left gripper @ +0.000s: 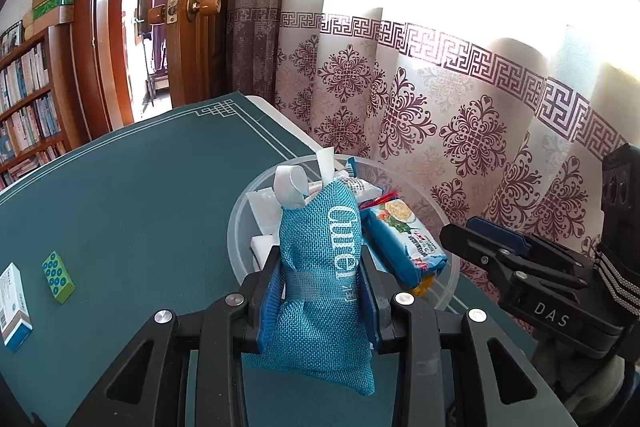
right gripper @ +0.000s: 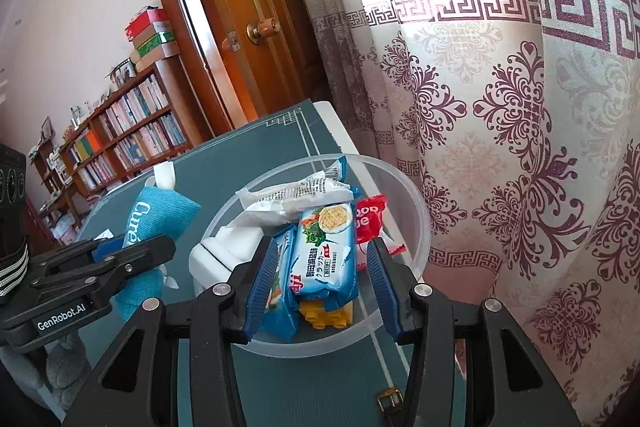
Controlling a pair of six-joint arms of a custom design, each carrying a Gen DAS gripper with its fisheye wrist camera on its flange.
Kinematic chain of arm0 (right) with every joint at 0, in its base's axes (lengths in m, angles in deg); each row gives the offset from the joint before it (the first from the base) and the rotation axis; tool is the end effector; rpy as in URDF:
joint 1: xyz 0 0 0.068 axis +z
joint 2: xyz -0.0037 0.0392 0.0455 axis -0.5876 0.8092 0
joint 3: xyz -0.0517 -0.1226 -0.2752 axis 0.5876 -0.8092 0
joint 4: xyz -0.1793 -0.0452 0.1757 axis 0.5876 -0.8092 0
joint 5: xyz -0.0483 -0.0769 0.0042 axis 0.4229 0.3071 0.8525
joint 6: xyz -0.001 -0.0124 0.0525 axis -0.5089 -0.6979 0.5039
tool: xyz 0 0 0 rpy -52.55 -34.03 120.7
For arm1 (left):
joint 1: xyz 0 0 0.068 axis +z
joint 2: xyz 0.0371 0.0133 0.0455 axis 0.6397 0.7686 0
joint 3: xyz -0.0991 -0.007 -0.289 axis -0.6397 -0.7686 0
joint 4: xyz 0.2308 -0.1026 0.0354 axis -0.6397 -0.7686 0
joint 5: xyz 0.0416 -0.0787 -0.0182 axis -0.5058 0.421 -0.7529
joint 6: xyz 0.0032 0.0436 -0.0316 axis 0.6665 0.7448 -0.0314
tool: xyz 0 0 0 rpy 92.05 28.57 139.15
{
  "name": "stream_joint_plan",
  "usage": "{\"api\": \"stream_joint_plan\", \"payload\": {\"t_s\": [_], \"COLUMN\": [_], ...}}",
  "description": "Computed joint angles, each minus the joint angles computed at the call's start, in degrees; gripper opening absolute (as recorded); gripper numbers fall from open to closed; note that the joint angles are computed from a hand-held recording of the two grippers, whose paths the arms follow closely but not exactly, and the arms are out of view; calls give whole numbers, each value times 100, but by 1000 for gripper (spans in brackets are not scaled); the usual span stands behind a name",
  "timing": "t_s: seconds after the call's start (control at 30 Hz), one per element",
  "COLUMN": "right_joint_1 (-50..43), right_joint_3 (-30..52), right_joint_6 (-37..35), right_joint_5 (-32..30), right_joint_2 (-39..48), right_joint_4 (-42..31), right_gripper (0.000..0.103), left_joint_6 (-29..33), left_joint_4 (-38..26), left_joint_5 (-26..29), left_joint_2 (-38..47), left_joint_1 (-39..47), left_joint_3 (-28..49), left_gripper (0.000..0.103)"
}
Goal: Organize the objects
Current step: 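Lower the blue bag into the bowl and open the left gripper while the right gripper releases the cracker packet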
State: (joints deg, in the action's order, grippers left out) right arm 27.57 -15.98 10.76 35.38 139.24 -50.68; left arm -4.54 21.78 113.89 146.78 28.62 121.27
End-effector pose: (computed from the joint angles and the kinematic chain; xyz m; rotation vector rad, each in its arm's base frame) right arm 0.1174 0.1740 0.2273 0.4055 2.0984 0.1686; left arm 0.2237 -0.0602 0.2471 0.7527 2.1779 -0.5039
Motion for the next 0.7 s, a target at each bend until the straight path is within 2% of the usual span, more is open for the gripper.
{"api": "stream_joint_plan", "payload": {"t_s": [0.2,0.4,0.47,0.53,0.6,0.7], "right_joint_1": [5,-86,-86,-89,-86,-79], "right_joint_3": [-137,-255,-253,-271,-258,-264], "right_joint_6": [52,30,26,29,30,18], "right_joint_5": [36,-45,-49,-46,-50,-34], "right_joint_2": [-127,-205,-204,-197,-198,-196], "right_joint_4": [84,199,198,208,199,205], "right_gripper": [48,48,48,48,48,48], "left_joint_6": [-534,-1011,-1101,-1172,-1269,-1266], "left_joint_4": [258,421,429,411,495,487], "left_joint_5": [-100,46,72,95,139,177], "left_joint_2": [508,975,1056,1125,1105,1019], "left_joint_1": [-504,-565,-570,-552,-463,-321], "left_joint_3": [193,435,491,530,482,456], "left_gripper": [37,37,40,54,62,64]}}
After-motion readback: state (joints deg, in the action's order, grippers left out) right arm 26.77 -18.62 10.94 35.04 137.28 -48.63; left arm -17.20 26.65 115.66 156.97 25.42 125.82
